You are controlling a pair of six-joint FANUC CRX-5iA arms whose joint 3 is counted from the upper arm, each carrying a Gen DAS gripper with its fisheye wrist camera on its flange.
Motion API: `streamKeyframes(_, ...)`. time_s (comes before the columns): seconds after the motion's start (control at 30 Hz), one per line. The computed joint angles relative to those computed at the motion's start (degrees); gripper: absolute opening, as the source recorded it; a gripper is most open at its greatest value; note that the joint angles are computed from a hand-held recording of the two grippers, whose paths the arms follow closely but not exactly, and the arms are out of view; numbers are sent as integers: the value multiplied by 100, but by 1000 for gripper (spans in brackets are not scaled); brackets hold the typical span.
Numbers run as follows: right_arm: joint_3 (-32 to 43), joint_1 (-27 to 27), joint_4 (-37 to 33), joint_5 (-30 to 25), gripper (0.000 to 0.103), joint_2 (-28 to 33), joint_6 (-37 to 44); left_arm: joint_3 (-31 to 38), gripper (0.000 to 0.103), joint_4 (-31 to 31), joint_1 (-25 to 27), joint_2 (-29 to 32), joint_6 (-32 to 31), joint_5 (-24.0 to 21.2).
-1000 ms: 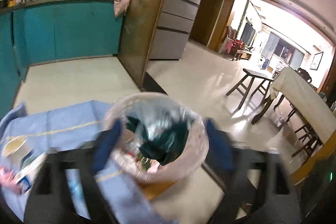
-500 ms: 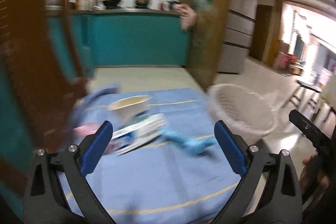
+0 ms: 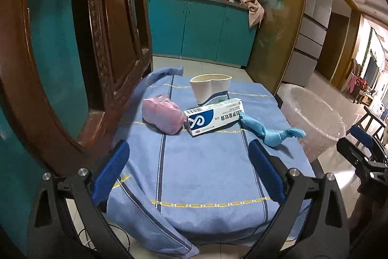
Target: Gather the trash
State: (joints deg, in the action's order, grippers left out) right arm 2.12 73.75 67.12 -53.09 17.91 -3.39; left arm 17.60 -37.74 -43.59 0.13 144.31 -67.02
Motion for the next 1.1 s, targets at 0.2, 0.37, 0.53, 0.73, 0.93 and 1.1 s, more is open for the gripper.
streamKeyframes(0.2, -13, -8, -24, 25, 98, 4, 2, 26, 98, -1, -33, 17, 32, -5)
streamKeyframes(0.37, -13, -11, -61, 30, 98, -8, -4, 43, 98, 41, 4, 51, 2, 13)
streamKeyframes(0.53, -19, -11, -50, 24, 98, -13, -21, 60, 98, 43, -6, 64, -45, -9)
streamKeyframes(0.73, -10, -14, -44, 12, 98, -1, -37, 80, 98, 68, -17, 88, -117, -35)
streamKeyframes(0.93, -7, -15, -62, 16, 98, 2, -25, 89, 98, 93, -19, 96, -155, -38)
streamKeyframes(1.1, 244, -61, -375, 10, 98, 162, 377, 101, 98, 146, -3, 121, -217, -56)
